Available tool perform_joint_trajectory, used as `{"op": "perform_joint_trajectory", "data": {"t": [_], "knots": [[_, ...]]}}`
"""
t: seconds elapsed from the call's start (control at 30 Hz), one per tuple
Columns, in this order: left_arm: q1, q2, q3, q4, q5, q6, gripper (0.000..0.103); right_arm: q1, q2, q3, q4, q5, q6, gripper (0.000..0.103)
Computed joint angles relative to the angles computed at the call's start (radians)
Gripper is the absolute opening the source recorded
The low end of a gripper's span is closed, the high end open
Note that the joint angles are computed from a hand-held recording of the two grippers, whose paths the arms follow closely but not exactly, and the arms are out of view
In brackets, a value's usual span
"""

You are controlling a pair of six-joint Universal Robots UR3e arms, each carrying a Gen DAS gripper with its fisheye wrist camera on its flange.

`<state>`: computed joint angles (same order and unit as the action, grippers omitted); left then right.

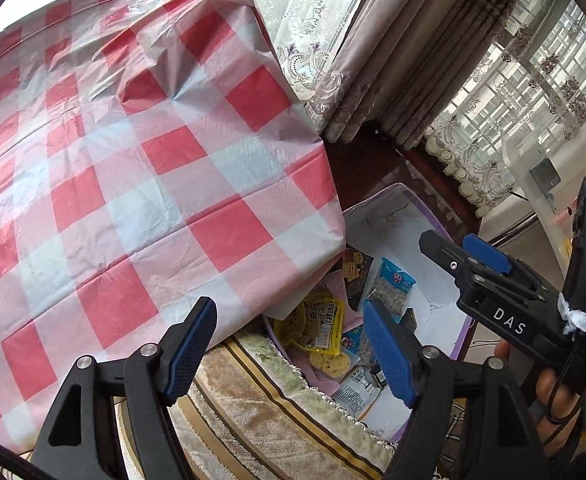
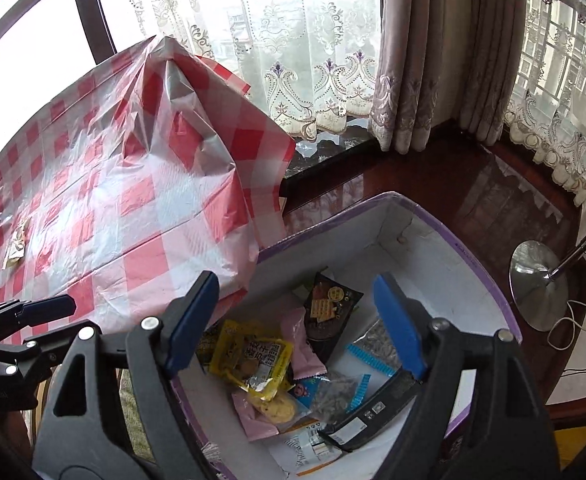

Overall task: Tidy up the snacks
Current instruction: 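Carry both packets to the white box and open both tools to drop them, then grasp a white nut packet with the left tool while the right grasps the other white nut packet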

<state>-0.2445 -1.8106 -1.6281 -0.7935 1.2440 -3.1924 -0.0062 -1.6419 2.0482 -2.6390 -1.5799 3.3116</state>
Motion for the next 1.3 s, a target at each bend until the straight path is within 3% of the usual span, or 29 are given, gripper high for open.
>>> {"op": "perform_joint_trajectory", "data": {"t": [0.3, 0.57, 1.03, 1.2, 1.3], "knots": [[0.13, 0.094, -0.092, 0.049, -0.01, 0.025, 0.076, 0.185, 0.141, -0.21, 0.036, -0.03, 0.014, 0.082], [0.372, 0.168, -0.186, 0.089, -0.039, 0.069, 0.076, 0.309, 0.312, -0.452, 0.105, -0.031, 0.046, 0.082], [0.734, 0.056, -0.215, 0.283, 0.209, 0.009, 0.076, 0.463, 0.694, -0.985, 0.286, -0.046, 0.041, 0.082], [0.84, -0.027, -0.181, 0.321, 0.14, 0.011, 0.076, 0.502, 0.858, -1.258, 0.402, -0.056, 0.043, 0.082], [0.908, -0.06, -0.17, 0.322, 0.023, 0.042, 0.076, 0.521, 0.985, -1.486, 0.502, -0.052, 0.04, 0.082]]}}
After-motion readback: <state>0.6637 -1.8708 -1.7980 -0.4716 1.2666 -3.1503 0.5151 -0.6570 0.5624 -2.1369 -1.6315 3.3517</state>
